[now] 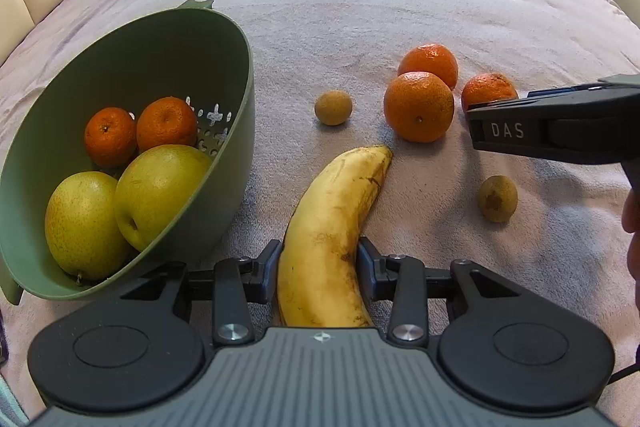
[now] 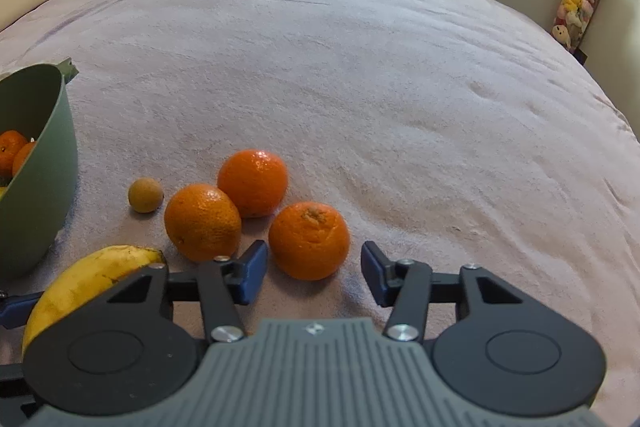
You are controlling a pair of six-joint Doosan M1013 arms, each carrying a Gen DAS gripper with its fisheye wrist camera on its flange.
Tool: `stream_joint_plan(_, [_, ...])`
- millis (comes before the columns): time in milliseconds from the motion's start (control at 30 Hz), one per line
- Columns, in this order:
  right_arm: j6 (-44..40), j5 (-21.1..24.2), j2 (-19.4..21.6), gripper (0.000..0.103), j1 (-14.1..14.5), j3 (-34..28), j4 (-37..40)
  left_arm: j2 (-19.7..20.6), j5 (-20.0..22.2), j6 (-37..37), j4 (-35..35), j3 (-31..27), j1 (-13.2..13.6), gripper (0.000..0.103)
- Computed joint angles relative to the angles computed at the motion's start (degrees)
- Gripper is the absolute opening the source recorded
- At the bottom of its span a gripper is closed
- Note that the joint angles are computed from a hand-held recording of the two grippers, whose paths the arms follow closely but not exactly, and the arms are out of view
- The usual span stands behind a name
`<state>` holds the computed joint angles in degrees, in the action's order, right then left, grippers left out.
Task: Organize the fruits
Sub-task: 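Grasp the yellow banana with the left tool while the right tool grasps a mandarin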
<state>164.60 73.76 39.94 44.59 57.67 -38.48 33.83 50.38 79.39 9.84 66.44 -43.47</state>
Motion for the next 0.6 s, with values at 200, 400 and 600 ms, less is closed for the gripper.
stream_joint_plan(200, [0.1,-0.8,0.0,0.041,-0.2,0.2,0.2,0.4,0.9,0.5,-0.4,-0.8,0.1,0.045])
stream_joint_plan(400, [0.1,-0.2,-0.1,0.04,0.0,0.2,0.0,0.7,1.3,1.0,-1.3,-1.4,0.3,0.044])
stream_joint_plan(600, [0.5,1.3,0.0,0.039,0.3,-0.6,-0.2,0.5,1.5,1.4,-2.7,-1.4,0.7,0.044])
